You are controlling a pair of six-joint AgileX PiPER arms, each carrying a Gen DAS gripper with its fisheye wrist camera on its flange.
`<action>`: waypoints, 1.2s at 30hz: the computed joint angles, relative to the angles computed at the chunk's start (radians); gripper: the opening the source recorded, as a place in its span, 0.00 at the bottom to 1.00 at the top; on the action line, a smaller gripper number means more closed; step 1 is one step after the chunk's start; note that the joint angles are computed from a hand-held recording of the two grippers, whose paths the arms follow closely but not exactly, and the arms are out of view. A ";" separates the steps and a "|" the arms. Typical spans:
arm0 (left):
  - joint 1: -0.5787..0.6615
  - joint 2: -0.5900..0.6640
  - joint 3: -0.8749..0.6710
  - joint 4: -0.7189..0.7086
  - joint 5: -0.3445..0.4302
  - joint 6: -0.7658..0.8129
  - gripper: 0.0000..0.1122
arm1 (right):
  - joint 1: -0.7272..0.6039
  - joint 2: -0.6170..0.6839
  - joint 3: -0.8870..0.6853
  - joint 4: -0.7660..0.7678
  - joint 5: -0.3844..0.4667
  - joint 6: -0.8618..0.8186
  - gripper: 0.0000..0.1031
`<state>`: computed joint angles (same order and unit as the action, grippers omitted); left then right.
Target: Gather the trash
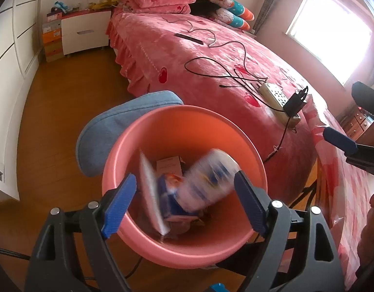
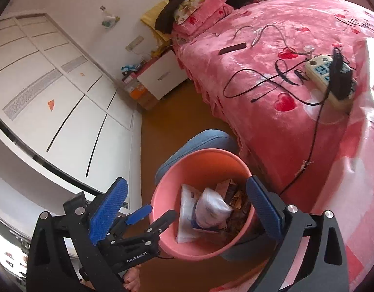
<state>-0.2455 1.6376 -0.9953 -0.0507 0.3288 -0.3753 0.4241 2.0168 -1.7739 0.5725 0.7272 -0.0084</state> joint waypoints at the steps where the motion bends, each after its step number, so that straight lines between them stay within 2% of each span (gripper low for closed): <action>1: -0.003 0.001 -0.003 0.010 0.002 -0.008 0.76 | -0.003 -0.020 0.024 -0.017 -0.013 0.009 0.94; 6: -0.050 -0.021 -0.021 0.088 0.011 -0.083 0.79 | -0.014 -0.117 0.145 -0.138 -0.054 0.073 0.94; 9: -0.086 -0.033 -0.041 0.112 0.018 -0.112 0.82 | -0.005 -0.194 0.234 -0.265 -0.092 0.146 0.94; 11: -0.130 -0.038 -0.065 0.184 0.029 -0.172 0.83 | 0.008 -0.250 0.290 -0.407 -0.100 0.241 0.94; 15: -0.227 -0.039 -0.115 0.334 0.059 -0.295 0.86 | 0.008 -0.360 0.415 -0.570 -0.132 0.360 0.94; 19: -0.296 -0.026 -0.179 0.363 0.090 -0.325 0.86 | 0.000 -0.462 0.522 -0.727 -0.139 0.482 0.94; 30: -0.485 0.052 -0.386 0.425 0.198 -0.387 0.86 | -0.106 -0.707 0.749 -0.849 -0.144 0.588 0.94; 36: -0.566 0.109 -0.490 0.443 0.245 -0.402 0.86 | -0.194 -0.803 0.814 -0.821 -0.147 0.552 0.94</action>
<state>-0.8114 1.7462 -1.4857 0.3920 0.5734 -0.7771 0.2298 1.2140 -0.9603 -0.2481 0.5799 0.5441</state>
